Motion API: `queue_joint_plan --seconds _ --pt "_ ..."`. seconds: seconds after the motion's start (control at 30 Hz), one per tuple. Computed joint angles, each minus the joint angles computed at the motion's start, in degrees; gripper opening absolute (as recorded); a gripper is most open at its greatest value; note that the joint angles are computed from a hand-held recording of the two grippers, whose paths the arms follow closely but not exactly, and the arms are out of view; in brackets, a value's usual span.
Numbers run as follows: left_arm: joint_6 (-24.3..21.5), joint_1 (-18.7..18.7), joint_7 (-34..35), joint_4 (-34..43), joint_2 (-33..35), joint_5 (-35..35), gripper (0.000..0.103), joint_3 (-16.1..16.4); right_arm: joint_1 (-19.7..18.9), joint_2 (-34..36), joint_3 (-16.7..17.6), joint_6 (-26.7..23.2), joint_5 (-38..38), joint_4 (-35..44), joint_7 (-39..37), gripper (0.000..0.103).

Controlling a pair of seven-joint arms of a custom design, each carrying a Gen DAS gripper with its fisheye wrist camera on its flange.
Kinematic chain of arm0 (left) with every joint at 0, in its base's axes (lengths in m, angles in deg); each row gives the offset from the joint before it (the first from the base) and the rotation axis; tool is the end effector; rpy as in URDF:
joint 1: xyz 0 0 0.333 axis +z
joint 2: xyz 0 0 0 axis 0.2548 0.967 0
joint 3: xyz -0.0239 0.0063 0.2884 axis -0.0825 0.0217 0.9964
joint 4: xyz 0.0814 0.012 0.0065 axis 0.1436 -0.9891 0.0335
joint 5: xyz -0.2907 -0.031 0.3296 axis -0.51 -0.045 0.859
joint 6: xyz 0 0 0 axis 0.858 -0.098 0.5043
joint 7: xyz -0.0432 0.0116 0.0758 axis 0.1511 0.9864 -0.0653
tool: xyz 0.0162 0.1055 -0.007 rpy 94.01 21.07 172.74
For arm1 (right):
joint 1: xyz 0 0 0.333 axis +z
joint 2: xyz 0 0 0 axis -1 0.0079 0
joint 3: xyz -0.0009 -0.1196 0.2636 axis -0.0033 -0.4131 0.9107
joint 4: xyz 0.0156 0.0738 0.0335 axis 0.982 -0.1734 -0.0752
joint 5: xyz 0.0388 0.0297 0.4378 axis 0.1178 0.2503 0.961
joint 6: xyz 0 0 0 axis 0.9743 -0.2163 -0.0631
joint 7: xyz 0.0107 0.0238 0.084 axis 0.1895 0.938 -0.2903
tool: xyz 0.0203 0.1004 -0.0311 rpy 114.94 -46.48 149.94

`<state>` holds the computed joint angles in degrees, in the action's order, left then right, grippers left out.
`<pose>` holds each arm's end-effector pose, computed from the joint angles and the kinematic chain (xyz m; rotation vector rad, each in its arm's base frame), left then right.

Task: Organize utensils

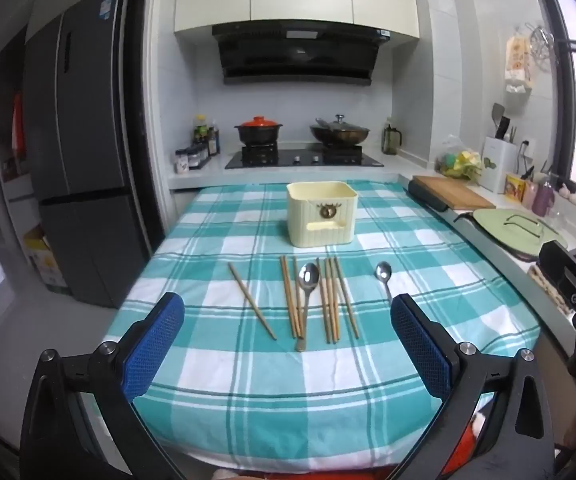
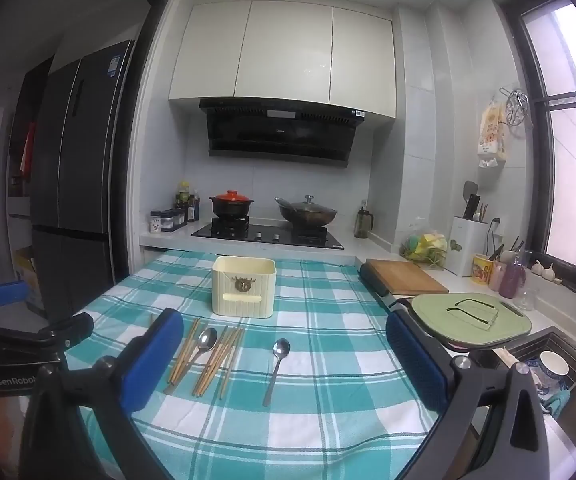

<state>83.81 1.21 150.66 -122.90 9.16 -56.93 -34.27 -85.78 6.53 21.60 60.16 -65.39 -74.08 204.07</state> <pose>0.6111 -0.2959 0.6418 -1.2993 1.8342 -1.1348 0.5403 0.1777 0.6616 -1.3436 1.5715 -1.3363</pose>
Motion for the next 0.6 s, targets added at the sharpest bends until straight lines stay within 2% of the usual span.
queue_joint_plan --seconds 0.17,0.27,0.6 --pt "0.1 -0.4 -2.0 0.0 0.0 2.5 0.103 0.2 0.1 0.0 -0.1 0.0 1.0 -0.1 -0.2 0.103" --pt "-0.6 -0.1 -0.1 0.5 0.2 0.5 0.103 0.0 0.1 0.3 -0.1 0.0 1.1 0.2 0.0 0.103" --pt "-0.2 -0.2 0.0 0.0 -0.1 1.2 0.103 0.1 0.0 0.3 -0.4 0.2 1.6 0.0 -0.6 0.103"
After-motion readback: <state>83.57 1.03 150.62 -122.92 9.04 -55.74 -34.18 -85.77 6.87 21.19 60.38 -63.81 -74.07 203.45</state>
